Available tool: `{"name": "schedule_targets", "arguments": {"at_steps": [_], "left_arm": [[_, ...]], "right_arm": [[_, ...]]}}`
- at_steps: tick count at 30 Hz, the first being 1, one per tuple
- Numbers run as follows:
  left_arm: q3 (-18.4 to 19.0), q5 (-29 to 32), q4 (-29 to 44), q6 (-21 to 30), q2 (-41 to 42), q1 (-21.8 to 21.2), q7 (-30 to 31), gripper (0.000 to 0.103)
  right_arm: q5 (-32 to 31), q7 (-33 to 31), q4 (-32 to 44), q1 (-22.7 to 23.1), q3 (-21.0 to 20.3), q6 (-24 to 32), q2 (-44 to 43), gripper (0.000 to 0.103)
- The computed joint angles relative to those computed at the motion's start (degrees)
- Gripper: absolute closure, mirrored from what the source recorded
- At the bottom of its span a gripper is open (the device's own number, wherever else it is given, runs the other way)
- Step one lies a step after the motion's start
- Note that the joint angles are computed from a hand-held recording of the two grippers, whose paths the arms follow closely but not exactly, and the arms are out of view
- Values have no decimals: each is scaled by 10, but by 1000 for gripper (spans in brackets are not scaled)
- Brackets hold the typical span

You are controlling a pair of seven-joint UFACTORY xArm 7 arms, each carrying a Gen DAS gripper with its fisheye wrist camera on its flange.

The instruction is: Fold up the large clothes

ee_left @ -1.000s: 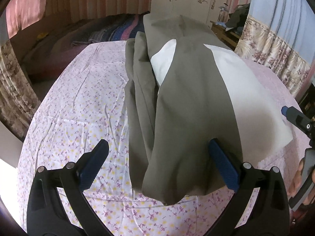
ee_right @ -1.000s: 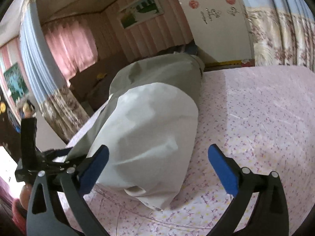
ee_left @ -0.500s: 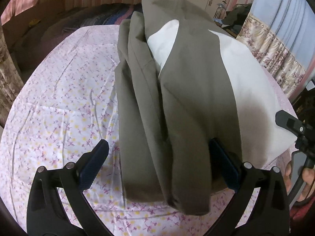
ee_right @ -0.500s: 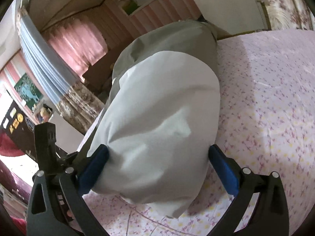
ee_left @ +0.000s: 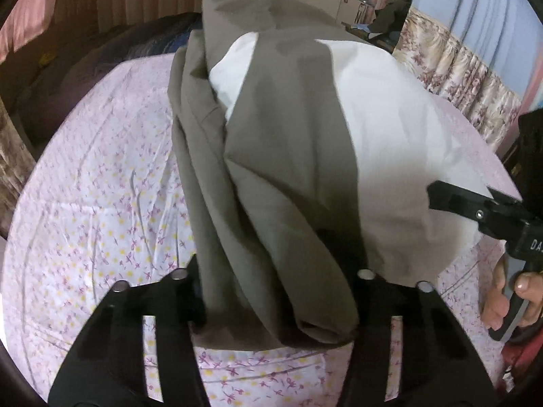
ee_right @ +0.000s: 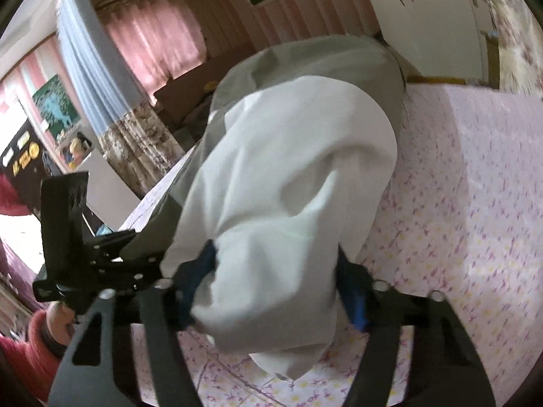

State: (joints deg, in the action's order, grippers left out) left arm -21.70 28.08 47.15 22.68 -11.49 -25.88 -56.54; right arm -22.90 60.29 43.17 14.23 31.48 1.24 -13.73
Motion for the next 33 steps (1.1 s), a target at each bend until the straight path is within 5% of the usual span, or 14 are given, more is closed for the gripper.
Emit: {"name": "schedule_targets", "arguments": {"at_steps": [9, 13, 17, 23, 25, 29, 33], "left_arm": [[-16, 30, 52, 23, 22, -9, -51, 71], [-33, 105, 123, 42, 76, -33, -100, 74], [-29, 156, 207, 57, 143, -79, -120, 76], [-12, 151, 284, 43, 215, -145, -93, 75], [-4, 136, 285, 41, 229, -158, -79, 65], [30, 115, 258, 38, 227, -176, -95, 15], [58, 103, 235, 32, 212, -193, -87, 13]], "right_arm": [[-13, -33, -27, -12, -10, 36, -84, 57], [8, -62, -68, -9, -35, 64, -166, 59], [36, -97, -126, 4, -67, 119, -286, 60], [86, -171, -193, 52, -113, 256, -428, 60], [110, -204, -204, 72, -138, 285, -433, 60], [134, -243, -224, 74, -144, 304, -446, 47], [101, -258, -184, 35, -84, 350, -424, 36]]}}
